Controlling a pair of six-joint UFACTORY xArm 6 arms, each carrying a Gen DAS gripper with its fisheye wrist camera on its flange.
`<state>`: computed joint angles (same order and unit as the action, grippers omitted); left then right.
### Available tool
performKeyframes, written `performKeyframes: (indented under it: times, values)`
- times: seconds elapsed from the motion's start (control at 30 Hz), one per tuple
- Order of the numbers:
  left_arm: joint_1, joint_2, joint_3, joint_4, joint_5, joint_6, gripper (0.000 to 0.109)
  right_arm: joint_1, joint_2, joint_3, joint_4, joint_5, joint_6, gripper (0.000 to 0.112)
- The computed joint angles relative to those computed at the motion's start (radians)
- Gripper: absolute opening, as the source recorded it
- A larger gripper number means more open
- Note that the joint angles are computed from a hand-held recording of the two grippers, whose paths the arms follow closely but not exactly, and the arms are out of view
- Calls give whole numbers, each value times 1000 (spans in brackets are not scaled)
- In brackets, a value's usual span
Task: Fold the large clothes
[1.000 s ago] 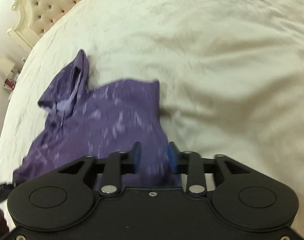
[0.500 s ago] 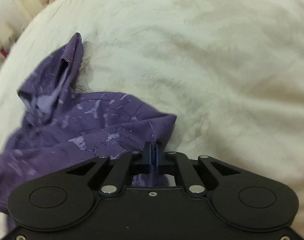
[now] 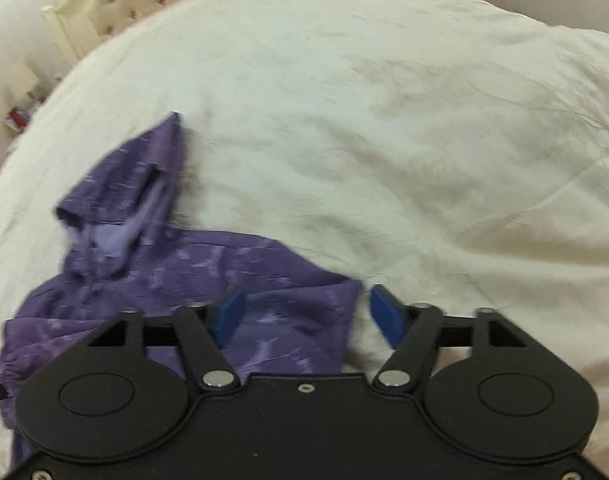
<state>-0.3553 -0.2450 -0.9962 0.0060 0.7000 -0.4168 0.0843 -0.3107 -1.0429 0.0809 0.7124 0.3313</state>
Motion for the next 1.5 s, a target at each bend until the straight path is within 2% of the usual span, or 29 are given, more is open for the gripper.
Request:
performKeyframes:
  times: [0.2, 0.3, 0.37, 0.47, 0.6, 0.7, 0.87, 1.03, 1.13, 1.3, 1.5]
  values:
    - [-18, -16, 60, 55, -16, -27, 68, 81, -43, 54, 19, 68, -46, 77]
    - [-31, -19, 86, 114, -11, -18, 68, 116, -57, 89, -82, 158, 16, 77]
    - [-36, -26, 97, 133, -13, -10, 69, 120, -72, 112, -130, 176, 56, 80]
    - [-38, -54, 104, 132, -4, -20, 69, 108, -92, 107, -131, 214, 93, 80]
    - [-36, -136, 119, 122, -21, -59, 69, 110, -132, 89, -151, 183, 82, 81]
    - [-27, -142, 75, 113, -39, -32, 70, 122, -129, 49, -154, 140, 57, 81]
    - [-7, -4, -90, 53, -76, 86, 71, 153, -27, -74, -134, 60, -16, 81]
    - [5, 211, -289, 19, -110, 168, 71, 181, 175, -256, -93, -3, -120, 82]
    - [10, 350, -418, -3, -99, 211, 71, 191, 312, -373, -98, -24, -190, 82]
    - [22, 533, -599, -37, -50, 267, 71, 191, 529, -566, -118, -20, -260, 82]
    - [30, 714, -805, -77, 1, 348, 71, 188, 767, -809, -278, 52, -264, 81]
